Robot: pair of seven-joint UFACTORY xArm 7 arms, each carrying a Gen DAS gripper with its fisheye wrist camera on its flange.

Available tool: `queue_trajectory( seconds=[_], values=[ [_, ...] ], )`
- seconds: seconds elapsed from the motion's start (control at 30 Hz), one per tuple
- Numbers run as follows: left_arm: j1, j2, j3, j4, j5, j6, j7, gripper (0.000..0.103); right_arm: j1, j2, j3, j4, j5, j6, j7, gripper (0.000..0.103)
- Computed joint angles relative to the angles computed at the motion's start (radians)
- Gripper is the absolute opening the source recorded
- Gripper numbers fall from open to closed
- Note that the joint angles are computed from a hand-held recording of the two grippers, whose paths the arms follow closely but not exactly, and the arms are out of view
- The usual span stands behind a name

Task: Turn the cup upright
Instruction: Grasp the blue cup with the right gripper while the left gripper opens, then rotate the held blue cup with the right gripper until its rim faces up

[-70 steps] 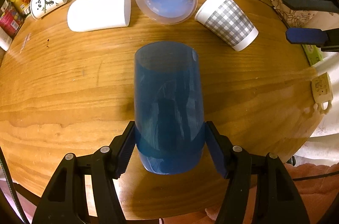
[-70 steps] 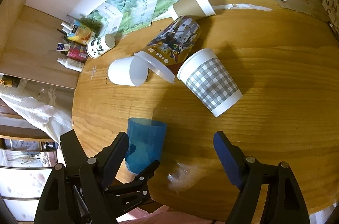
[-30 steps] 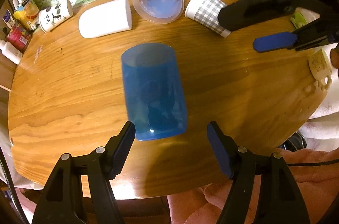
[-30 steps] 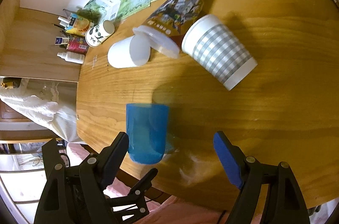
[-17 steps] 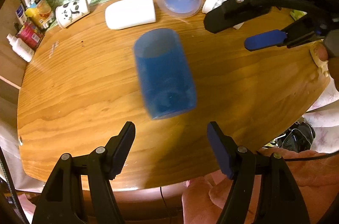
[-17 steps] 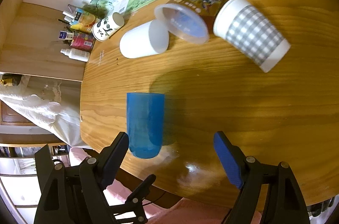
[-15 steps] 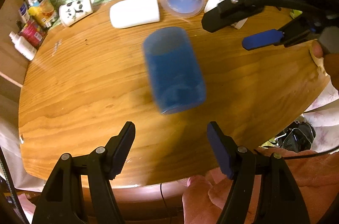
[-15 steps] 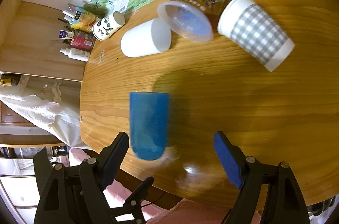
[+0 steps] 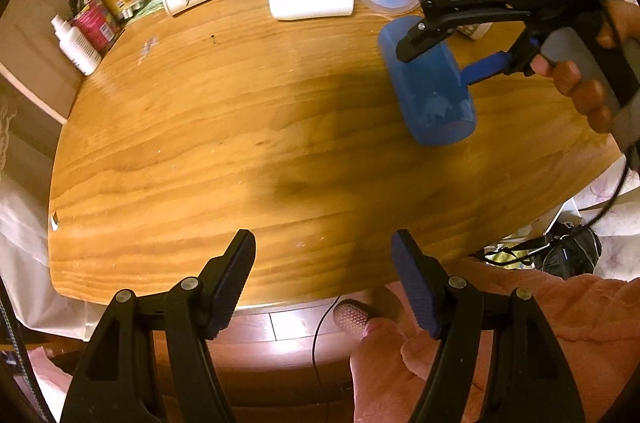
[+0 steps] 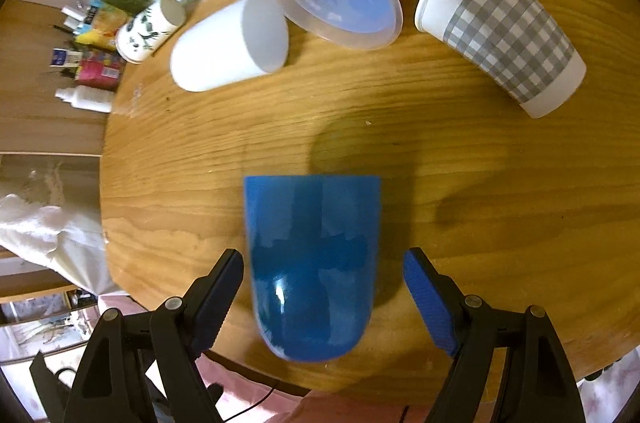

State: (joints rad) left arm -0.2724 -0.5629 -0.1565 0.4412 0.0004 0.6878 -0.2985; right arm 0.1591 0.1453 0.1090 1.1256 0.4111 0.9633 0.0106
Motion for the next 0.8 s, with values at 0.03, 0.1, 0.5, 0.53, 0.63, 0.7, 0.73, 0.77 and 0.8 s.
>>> queue_trajectory(
  seconds=[0.03,0.1,0.5,0.53,0.63,0.7,0.73,0.77,0.8],
  values=[
    [0.001,-0.005,0.001,-0.004,0.002,0.003,0.001,0.074,0.002,0.009,0.0,0.007,-0.004,-0.003,0.009,0.083],
    [0.005,-0.012,-0.001,-0.009,0.007,0.009,-0.004,0.074,0.006,0.023,0.003,0.015,-0.008,-0.012,0.02,0.08],
    [0.011,-0.051,0.002,-0.033,0.01,0.029,-0.018,0.074,0.022,0.063,0.019,0.047,-0.012,-0.013,0.058,0.075],
    [0.011,-0.05,0.002,-0.033,0.01,0.027,-0.018,0.074,0.022,0.061,0.019,0.045,-0.013,-0.016,0.056,0.074],
    [0.007,-0.049,0.003,-0.035,0.006,0.02,-0.016,0.074,0.026,0.06,0.022,0.042,-0.021,-0.024,0.044,0.074],
    [0.007,-0.045,0.004,-0.033,0.006,0.014,-0.012,0.074,0.028,0.059,0.023,0.038,-0.024,-0.03,0.041,0.074],
    [0.007,-0.044,0.003,-0.032,0.007,0.012,-0.012,0.074,0.028,0.052,0.024,0.027,-0.018,-0.043,0.033,0.074],
    [0.007,-0.044,0.001,-0.033,0.009,0.008,-0.012,0.074,0.028,0.049,0.025,0.022,-0.013,-0.052,0.029,0.074],
    [0.01,-0.043,-0.002,-0.034,0.014,0.005,-0.014,0.074,0.027,0.044,0.026,0.012,-0.003,-0.063,0.021,0.074]
  ],
)
